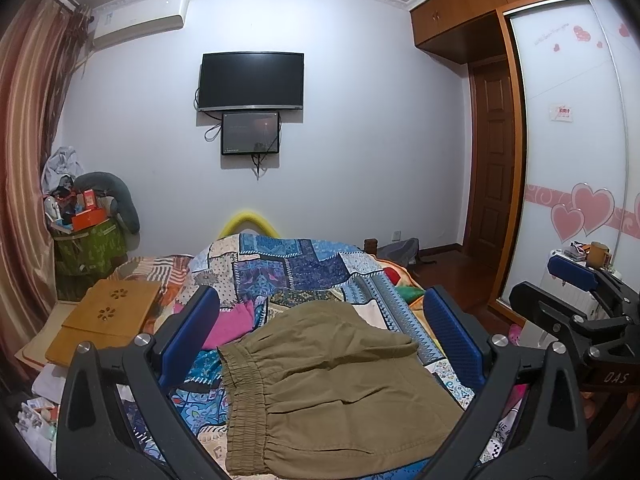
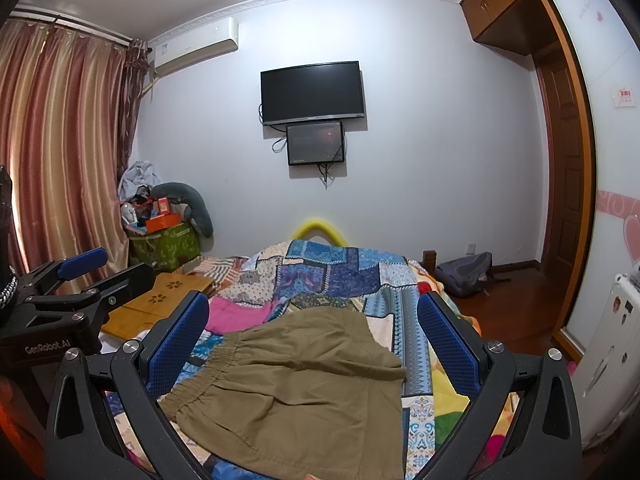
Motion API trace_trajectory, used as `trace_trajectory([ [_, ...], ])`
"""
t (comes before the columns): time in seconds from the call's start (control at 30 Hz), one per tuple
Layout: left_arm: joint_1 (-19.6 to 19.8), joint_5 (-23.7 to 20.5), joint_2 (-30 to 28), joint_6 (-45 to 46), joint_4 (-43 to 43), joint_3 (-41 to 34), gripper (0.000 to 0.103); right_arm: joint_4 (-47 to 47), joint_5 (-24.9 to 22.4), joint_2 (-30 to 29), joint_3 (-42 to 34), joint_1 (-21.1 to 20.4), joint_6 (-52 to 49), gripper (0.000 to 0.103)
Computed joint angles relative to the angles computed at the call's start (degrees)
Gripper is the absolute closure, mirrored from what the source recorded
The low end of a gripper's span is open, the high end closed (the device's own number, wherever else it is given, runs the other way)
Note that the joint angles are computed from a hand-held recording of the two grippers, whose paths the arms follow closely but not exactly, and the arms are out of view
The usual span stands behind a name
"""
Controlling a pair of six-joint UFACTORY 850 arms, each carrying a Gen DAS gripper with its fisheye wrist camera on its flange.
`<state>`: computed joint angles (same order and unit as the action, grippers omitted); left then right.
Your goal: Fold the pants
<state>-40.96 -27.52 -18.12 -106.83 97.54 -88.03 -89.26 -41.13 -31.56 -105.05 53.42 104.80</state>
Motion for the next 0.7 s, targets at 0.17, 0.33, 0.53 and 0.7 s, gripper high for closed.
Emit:
trace_trajectory([
  [0.17, 1.1, 1.5, -1.9, 2.8, -2.9, -2.1, 0.000, 1.3, -0.1, -0.4, -0.4, -0.7, -0.9, 0.000],
  [0.33, 3.0, 2.0, -5.5, 9.9, -8.7, -6.0, 0.000, 3.7, 0.5, -1.4, -1.2, -2.1, -2.7, 0.000],
  [0.53, 7.4, 3.3, -13.5, 32.0, -30.5, -15.0, 0.000, 13.2, 1.5, -5.5, -5.0, -5.7, -11.5, 0.000],
  [0.7, 10.3, -1.1, -21.0, 48.2, -46.2, -22.8, 0.000, 22.8, 2.5, -8.9, -7.1, -9.2, -19.9, 0.000],
])
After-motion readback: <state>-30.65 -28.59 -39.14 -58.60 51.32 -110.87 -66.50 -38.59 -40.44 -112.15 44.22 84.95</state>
